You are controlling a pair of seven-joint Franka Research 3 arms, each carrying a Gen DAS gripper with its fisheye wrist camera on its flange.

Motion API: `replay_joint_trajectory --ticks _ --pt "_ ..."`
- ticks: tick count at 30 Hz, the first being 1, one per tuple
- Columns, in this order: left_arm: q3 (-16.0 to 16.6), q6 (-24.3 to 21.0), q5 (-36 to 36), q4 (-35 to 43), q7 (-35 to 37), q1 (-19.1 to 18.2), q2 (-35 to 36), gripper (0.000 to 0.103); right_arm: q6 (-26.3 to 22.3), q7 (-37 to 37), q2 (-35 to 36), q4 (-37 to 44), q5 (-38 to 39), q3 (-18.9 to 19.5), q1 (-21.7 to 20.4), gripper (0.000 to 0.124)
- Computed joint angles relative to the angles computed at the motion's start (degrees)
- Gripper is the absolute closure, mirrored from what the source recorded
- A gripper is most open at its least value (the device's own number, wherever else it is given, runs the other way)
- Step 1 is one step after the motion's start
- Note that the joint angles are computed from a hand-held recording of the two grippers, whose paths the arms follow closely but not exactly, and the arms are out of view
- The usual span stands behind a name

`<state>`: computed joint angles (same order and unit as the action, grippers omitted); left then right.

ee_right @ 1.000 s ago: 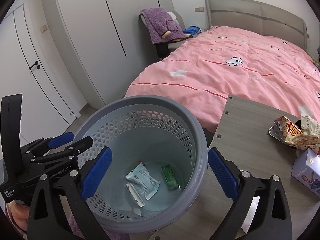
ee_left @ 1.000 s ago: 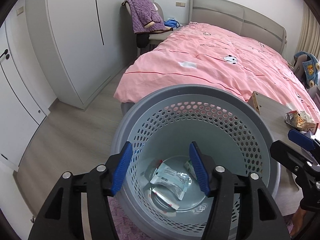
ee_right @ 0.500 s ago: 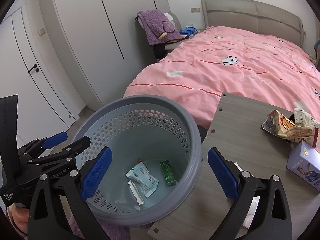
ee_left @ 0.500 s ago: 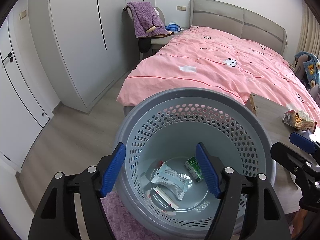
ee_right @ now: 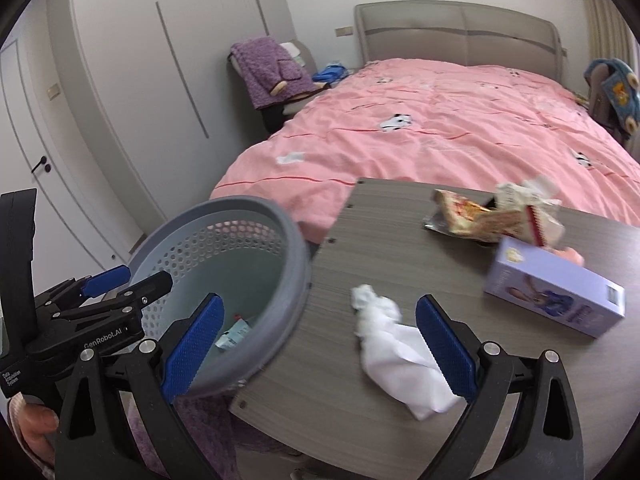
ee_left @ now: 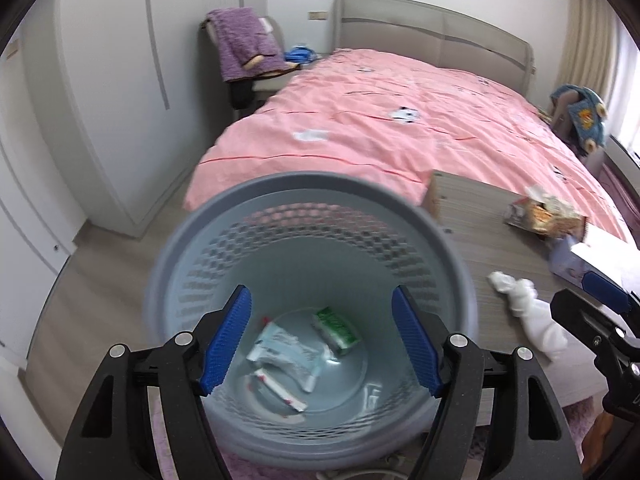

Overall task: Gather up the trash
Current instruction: 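Withdraw both grippers from the basket back toward the table, then close the left gripper on the white tissue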

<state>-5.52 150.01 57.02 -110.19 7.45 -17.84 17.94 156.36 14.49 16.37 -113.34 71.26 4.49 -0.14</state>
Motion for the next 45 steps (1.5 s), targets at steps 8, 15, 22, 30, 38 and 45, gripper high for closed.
replay_joint_trajectory --ticks 8,15,22,30,38,45 --pt "-1.41 2.59 -3.12 8.67 7.70 -2.74 6.15 0.033 4.13 -0.68 -2.08 -2.55 1.60 -2.67 -3.07 0.029" --pt "-2.13 3.74 -12.64 17.75 18.48 -5.28 13.81 0.032 4.23 -2.39 -2.21 -2.99 4.73 -4.16 -6.43 0.029" --pt "-0.65 -0.74 -20.26 27.21 24.25 -8.45 21.29 0.032 1.96 -3.44 -1.03 -2.42 6.72 -4.78 -8.25 0.029" --pt "0.86 -5.29 -23.48 35.74 26.58 -10.74 27.32 0.034 -0.27 -3.13 0.63 -0.84 7.21 -5.13 -9.90 0.029" --pt "0.64 -6.04 -26.02 37.74 29.54 -10.73 29.12 0.074 -1.56 -1.34 3.54 2.23 5.79 -5.05 -11.61 0.029" --pt "0.90 -5.57 -26.89 36.85 29.88 -10.72 27.99 0.075 -3.92 -1.71 6.40 6.48 3.13 -4.05 -13.30 0.029"
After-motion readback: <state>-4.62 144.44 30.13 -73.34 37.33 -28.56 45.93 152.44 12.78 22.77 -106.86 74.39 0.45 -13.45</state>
